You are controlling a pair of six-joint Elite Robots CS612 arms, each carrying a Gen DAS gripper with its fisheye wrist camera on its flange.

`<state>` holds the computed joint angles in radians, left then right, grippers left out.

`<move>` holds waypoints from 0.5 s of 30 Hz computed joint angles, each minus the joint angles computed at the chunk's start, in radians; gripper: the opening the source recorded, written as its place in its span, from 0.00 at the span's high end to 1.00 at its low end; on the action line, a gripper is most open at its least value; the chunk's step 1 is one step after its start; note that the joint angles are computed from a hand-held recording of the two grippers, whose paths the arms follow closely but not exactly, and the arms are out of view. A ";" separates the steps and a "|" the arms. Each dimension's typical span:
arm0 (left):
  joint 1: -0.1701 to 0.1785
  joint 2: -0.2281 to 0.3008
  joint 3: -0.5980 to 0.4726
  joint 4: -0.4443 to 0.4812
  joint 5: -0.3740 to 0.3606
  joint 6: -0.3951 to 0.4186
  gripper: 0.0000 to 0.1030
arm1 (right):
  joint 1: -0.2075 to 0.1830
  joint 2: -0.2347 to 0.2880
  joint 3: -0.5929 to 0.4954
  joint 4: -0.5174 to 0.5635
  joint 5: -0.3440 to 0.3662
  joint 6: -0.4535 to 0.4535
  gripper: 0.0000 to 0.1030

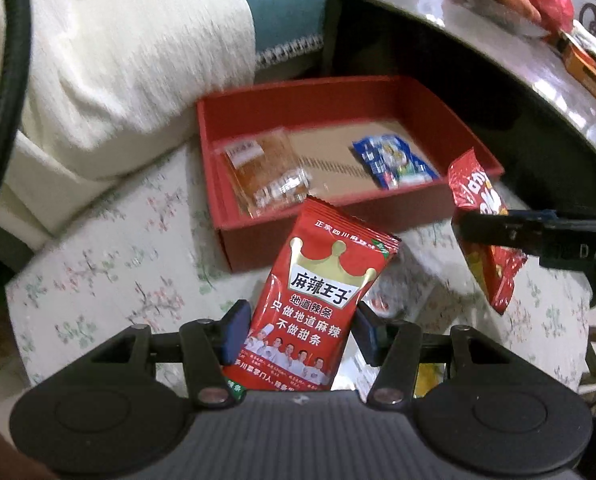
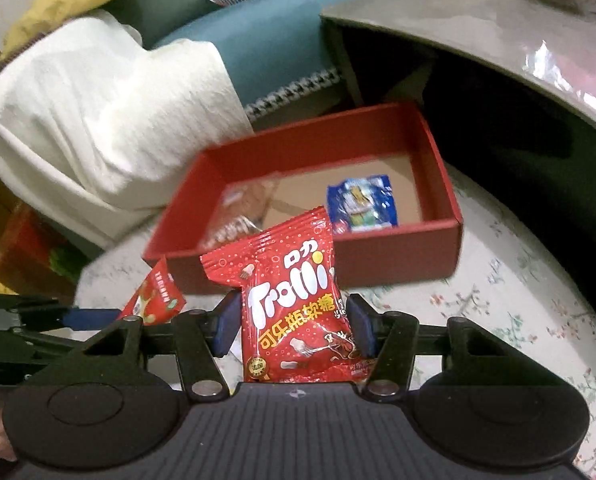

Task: Organize snacks
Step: 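Grasp and lift the spicy-strip packet with the left tool while the right tool grasps the Trolli bag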

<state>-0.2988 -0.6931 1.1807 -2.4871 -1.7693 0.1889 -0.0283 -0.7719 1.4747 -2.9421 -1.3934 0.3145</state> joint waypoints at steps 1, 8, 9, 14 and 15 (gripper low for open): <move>0.000 0.001 -0.004 -0.005 -0.001 -0.005 0.53 | 0.001 0.001 -0.003 -0.007 0.000 -0.003 0.38; -0.002 0.008 -0.024 -0.036 0.010 -0.030 0.53 | 0.003 0.011 -0.026 -0.038 0.003 0.004 0.38; -0.002 0.011 -0.030 -0.033 0.009 -0.030 0.53 | 0.003 0.012 -0.027 -0.043 0.003 0.007 0.38; -0.004 0.021 -0.047 -0.041 0.019 -0.042 0.53 | 0.002 0.015 -0.031 -0.072 -0.003 0.019 0.38; -0.004 0.022 -0.049 -0.044 0.020 -0.044 0.53 | 0.002 0.016 -0.033 -0.074 -0.006 0.022 0.38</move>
<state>-0.3026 -0.6708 1.1315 -2.5309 -1.7496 0.1448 -0.0259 -0.7564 1.4419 -3.0158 -1.3992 0.3366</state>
